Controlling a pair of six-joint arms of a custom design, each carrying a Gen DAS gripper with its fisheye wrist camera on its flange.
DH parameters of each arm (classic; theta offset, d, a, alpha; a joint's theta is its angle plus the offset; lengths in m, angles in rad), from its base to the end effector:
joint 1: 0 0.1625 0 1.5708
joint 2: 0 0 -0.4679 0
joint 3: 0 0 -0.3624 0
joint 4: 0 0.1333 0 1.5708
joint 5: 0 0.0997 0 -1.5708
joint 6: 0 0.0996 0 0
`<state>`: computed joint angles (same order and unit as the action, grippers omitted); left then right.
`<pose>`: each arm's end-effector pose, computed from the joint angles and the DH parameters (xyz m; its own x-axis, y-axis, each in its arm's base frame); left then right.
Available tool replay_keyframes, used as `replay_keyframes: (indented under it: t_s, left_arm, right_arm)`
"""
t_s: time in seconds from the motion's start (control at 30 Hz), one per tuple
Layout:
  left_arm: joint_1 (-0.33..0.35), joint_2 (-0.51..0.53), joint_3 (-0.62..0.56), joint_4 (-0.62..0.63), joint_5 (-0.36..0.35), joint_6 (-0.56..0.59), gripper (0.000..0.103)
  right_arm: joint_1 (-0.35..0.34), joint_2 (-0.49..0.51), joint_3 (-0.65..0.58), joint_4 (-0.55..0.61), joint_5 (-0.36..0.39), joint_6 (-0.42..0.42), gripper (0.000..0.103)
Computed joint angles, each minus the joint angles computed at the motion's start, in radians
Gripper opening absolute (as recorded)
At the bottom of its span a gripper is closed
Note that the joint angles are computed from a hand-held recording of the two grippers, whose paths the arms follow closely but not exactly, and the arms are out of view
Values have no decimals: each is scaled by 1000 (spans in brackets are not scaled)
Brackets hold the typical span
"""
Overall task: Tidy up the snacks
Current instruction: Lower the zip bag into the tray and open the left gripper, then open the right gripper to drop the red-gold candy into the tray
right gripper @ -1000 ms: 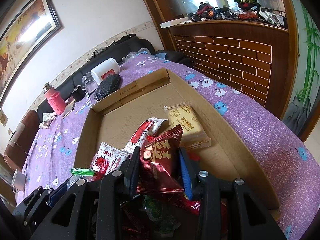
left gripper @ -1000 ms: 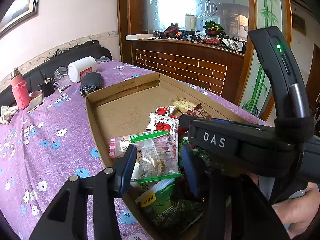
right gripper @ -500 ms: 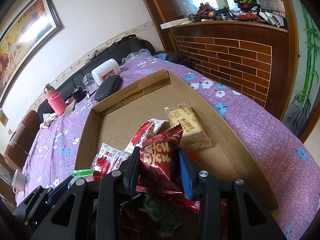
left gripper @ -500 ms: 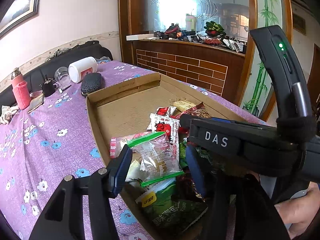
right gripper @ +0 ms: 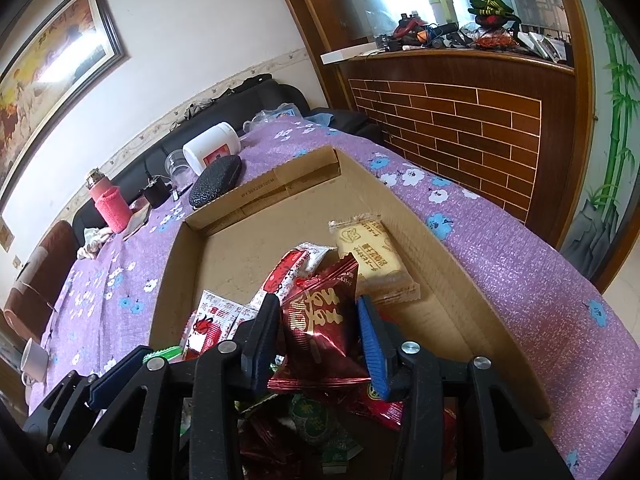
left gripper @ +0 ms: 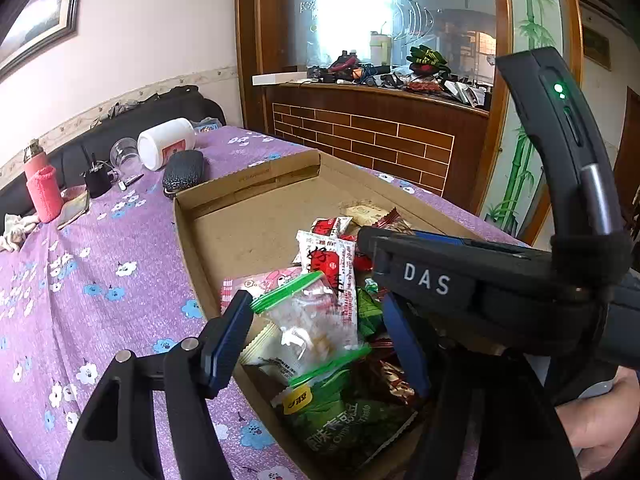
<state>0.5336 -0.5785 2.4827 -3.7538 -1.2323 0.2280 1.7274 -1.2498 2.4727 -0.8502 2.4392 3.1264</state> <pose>-0.2554 -0.3441 0.0130 -0.3569 0.8564 -0.3732 0.9325 0.3033 -0.1959 0.1026 -0.2823 0.1495 -0.7481 0.5959 0.2921 -0.0682 0.3688 -0.9270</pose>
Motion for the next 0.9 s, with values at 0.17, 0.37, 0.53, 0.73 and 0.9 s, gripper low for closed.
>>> replay_keyframes:
  t_s: [0.17,0.37,0.53,0.73,0.9]
  left_arm:
    - [-9,7,4,-17,13,2,69]
    - [-9,9,3,-26,25,-8,71]
    - [-25,17,8,-44,49,-5,72]
    - [-45,-6,21,-37,70,-21,77]
    - [-54,-48,38,-13,81,-38,84]
  right_arm:
    - [18,-6,13,-50,22,-27,48]
    - [39,-10,27,-112,51,-60,55]
    - [52,-15,39,-157,74,-78,59]
    - [65,-22,62,-229,93,-104,67]
    - [75,-32,93,-321,112,-135,71]
